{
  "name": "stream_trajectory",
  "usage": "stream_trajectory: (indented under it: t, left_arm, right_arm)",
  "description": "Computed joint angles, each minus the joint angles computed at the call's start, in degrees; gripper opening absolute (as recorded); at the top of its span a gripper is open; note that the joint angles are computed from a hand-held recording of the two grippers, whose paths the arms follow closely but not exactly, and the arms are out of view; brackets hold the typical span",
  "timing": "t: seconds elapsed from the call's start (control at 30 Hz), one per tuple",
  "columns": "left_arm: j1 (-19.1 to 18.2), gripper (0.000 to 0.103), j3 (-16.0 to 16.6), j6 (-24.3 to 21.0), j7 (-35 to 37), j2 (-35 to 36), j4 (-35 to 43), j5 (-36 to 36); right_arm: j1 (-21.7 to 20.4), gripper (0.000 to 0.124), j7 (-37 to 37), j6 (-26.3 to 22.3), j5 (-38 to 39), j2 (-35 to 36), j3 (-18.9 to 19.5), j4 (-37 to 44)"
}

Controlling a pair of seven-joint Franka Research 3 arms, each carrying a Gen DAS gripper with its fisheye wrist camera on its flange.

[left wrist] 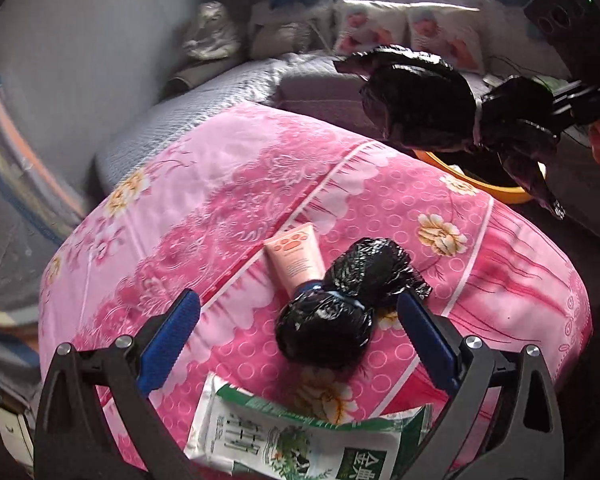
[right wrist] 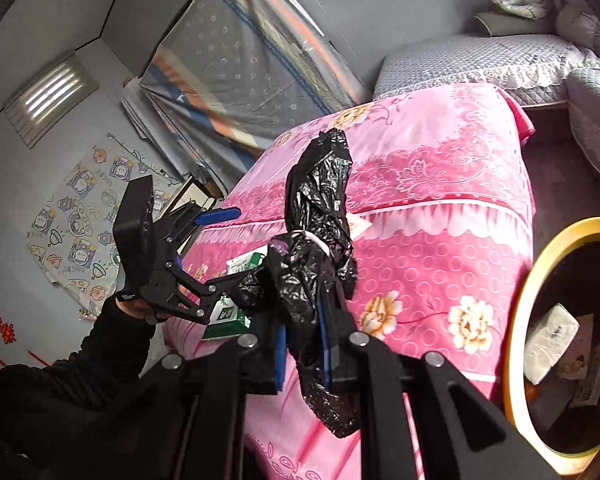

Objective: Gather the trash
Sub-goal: 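Grasp a black plastic bag with right tool while left tool grasps another black bag, then drop the black bag into the bin with left tool while right tool drops its bag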

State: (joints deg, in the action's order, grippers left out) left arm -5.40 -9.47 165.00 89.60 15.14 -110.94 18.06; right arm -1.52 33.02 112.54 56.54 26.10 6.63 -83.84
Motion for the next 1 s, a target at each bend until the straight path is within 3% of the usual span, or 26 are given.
stream_trajectory:
  t: [0.1,0.17,0.27,0.4,0.5,0.57,0.67,0.73,0.8,0.87,1.0]
  left_arm:
    - [2.9,0.095,-4.5,-6.9,11.1,5.0,6.6,-5.8]
    - [1.8,0.092,-3.5,-12.5,12.2,7.9,10.9,-6.3]
    - [1.3,0.061,-3.2,-18.7,13.3,10.7,14.8,-8.0]
    - [0.4,0.059,-2.4,-19.2,13.7,10.7,14.5,-8.0]
    - [-0.2,0.042,-1.9,-18.6,12.5,10.2,13.7,-7.5]
    - [1.1,0.035,-3.1,-16.8,13.3,8.6,11.9,-10.0]
    - [2.2,0.034,-4.5,-11.9,13.6,4.6,8.0,-14.0]
    - [-0.4,0.034,-2.2,-7.8,8.1,1.3,5.2,-10.6]
    - [-5.5,0.034,2.7,-6.3,-4.5,-0.9,4.2,-0.6]
    - [-9.5,0.034,6.2,-8.3,-18.1,-1.7,5.2,10.0]
    - [-13.3,0.035,8.2,-12.6,-36.7,-2.2,8.0,25.3]
  right_arm:
    - [-0.5,0.012,-0.1,0.0,0.5,0.3,-0.1,0.1]
    - [-0.7,0.012,-0.1,0.1,0.5,0.4,-0.2,0.3]
    - [-1.0,0.012,-0.2,0.2,0.6,0.6,-0.3,0.3]
    - [-1.2,0.012,0.5,0.4,1.1,1.2,-0.1,0.9]
    - [-1.3,0.012,0.2,1.0,1.4,-0.3,0.0,-0.9]
    - [-1.2,0.012,-0.1,1.3,1.6,-0.9,-0.1,-1.6]
    - [-1.1,0.012,-0.2,1.9,2.0,-1.4,-0.4,-2.1]
    - [-1.1,0.012,0.1,2.7,2.4,-1.8,-0.6,-2.4]
    - [-1.0,0.012,0.2,3.8,3.1,-2.1,-0.7,-2.6]
    - [-1.2,0.012,0.3,4.7,4.0,-2.2,-0.7,-2.5]
    - [-1.4,0.012,0.7,7.5,5.7,-2.4,-0.8,-2.6]
